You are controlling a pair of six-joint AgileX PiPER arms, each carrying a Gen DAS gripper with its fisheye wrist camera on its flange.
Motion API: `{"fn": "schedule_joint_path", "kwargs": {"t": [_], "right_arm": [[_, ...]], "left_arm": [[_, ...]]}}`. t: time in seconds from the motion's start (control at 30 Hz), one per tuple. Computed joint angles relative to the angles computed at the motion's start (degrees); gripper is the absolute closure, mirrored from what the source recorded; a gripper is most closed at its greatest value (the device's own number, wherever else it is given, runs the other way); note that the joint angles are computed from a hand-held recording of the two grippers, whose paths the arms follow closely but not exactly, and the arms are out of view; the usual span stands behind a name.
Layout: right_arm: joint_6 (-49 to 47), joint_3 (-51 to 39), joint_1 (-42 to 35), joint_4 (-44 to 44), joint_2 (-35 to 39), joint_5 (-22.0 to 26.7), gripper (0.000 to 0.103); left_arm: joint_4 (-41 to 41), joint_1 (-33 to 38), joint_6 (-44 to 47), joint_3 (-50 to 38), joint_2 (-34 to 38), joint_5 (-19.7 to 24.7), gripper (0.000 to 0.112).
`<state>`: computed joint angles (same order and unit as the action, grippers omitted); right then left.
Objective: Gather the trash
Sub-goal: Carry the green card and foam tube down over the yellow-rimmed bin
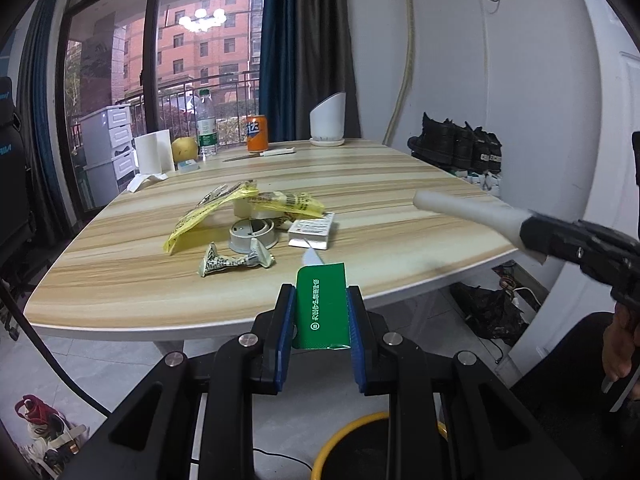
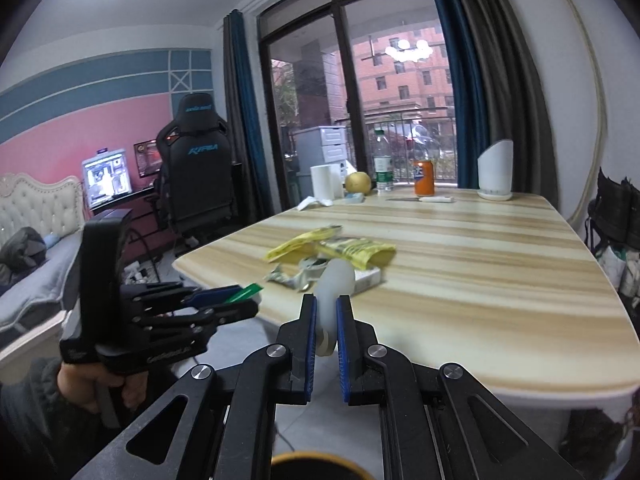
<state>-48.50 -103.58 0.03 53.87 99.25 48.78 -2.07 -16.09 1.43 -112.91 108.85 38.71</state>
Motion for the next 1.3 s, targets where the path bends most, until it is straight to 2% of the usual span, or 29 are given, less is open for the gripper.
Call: {"fn": "schedule_joint_path", "kwargs": {"t": [0.23,0.67,1.0,1.13,1.3], "right_arm": [[-3.1,9.1,-0.5,1.8,-6.4,0.2,0.094],[-0.1,15.3,2.7,-3.6,-6.6,-2.7,0.094],[8.5,16.2,6.7,-12.2,-1.4,-4.2,0.094],[14.4,13.3,7.9,-17.0,2.7,-2.9,0.094],[18.9,11.0,7.4,-18.4,6.6,0.0,0.094]], "left_arm": [[-1.2,-1.5,2.0,5.5,-4.2,-1.9,0.093],[-6.1,-0.8,3.8,10.1,-2.7,-2.3,0.093],[-5.0,-1.6,0.1,8.9,1.5,1.8,0.093],[-4.6,-2.2,-1.2,7.9,3.2,4.0,0.093],[-4.1,-3.0,-2.5,5.0,6.1,8.5,0.093]]}}
